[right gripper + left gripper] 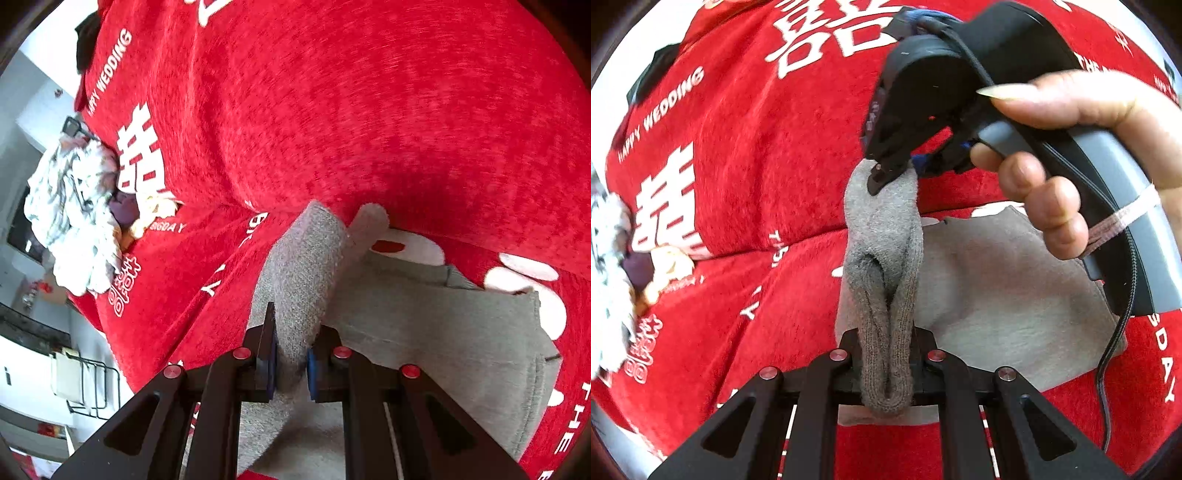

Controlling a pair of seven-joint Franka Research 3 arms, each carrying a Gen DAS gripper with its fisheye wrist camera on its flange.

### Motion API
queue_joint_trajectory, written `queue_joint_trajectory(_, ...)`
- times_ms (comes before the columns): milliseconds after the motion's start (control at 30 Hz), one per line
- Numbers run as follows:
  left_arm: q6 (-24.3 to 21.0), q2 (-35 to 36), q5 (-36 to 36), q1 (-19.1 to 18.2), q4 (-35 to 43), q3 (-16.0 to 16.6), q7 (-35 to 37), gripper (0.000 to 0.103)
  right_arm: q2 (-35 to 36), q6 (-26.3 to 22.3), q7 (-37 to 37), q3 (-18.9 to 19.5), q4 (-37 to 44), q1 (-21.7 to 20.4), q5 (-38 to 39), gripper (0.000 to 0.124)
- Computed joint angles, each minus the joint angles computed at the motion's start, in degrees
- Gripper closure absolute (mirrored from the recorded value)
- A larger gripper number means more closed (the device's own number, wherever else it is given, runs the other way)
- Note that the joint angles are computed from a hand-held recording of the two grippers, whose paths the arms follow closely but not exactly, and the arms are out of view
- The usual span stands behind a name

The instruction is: Fold small clothes

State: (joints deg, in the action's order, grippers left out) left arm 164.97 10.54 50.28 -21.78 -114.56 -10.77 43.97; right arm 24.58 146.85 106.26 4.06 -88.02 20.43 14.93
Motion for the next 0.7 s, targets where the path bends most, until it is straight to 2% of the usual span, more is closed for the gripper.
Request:
queue_joint_trajectory(167, -5.1, 0.79, 2.59, -3.19, 2.83, -1.22, -1.55, 0.091, -4.82, 2.99, -3.38, 0.58, -6.88, -2.19, 3.09, 0.111)
queue_joint_trajectory(467, -11.74, 4.09, 2.82, -7.67, 8.66, -2.45, -0.09, 0.091, -11.17, 4.32, -8.15, 0.09, -15.59, -5.01, 6.34, 0.111)
queue_joint_trajectory(700, -14.61, 5.81, 4.27, -9.73, 10.39, -2.31, -0.07, 0.091, -13.21, 6.91, -13.69, 0.79, -20.06, -6.83, 12.93, 0.111)
